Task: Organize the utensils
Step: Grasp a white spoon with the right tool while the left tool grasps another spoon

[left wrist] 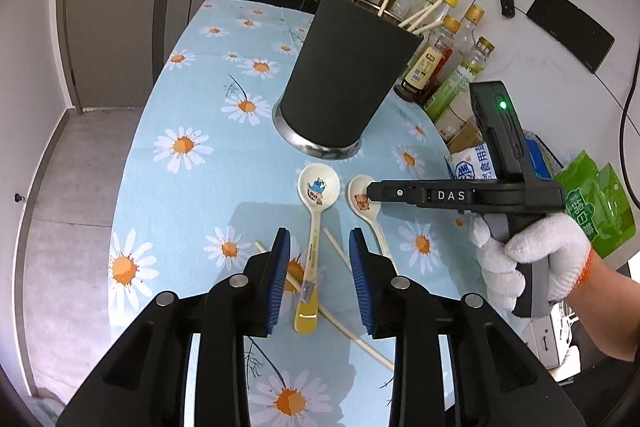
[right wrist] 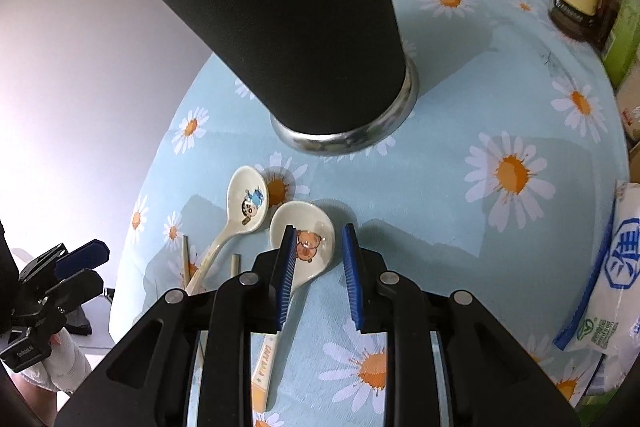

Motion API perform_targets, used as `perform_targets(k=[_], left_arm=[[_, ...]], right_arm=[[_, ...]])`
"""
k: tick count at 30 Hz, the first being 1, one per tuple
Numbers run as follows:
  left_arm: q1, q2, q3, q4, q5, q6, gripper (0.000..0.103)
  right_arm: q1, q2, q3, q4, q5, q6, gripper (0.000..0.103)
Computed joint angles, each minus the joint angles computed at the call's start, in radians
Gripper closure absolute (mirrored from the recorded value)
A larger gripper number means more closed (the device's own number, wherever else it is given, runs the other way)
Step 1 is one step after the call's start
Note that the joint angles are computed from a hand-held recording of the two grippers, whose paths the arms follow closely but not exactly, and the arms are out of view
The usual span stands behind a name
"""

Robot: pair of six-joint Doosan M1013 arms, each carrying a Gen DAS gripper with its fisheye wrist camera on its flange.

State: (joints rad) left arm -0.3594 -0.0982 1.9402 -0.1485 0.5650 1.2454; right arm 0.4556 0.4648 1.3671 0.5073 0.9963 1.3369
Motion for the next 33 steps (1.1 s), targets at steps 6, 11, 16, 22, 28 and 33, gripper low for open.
perform_targets(k=[6,11,16,22,28,33], left_arm=[[0.006,0.008,-0.008,-0.026,0.025,0.031,0.073],[0.010,0.015,-0.016,-0.044,0.038,0.055,0.072],[0.016,0.028,-0.027,-0.052,0.059,0.076,0.072],[0.026,0.045,-0.048,-0.067,0.073,0.107,0.072],[0.045,0.072,-0.072,-0.102,0.083,0.185,0.072],[0.065,0.107,-0.100,-0.144,0.104,0.256,0.072]], right_arm=[[0.004,0.016,-0.018,-0.013,0.034,-0.019,0.080],[0.006,0.025,-0.025,-0.014,0.030,-0.008,0.092],[0.004,0.024,-0.022,-0.021,0.020,-0.027,0.094],[-0.003,0.012,-0.004,0.000,0.004,-0.057,0.097],[-0.002,-0.010,0.008,-0.025,-0.022,-0.053,0.098],[-0.015,-0.040,0.027,-0.017,-0.043,-0.052,0.098]])
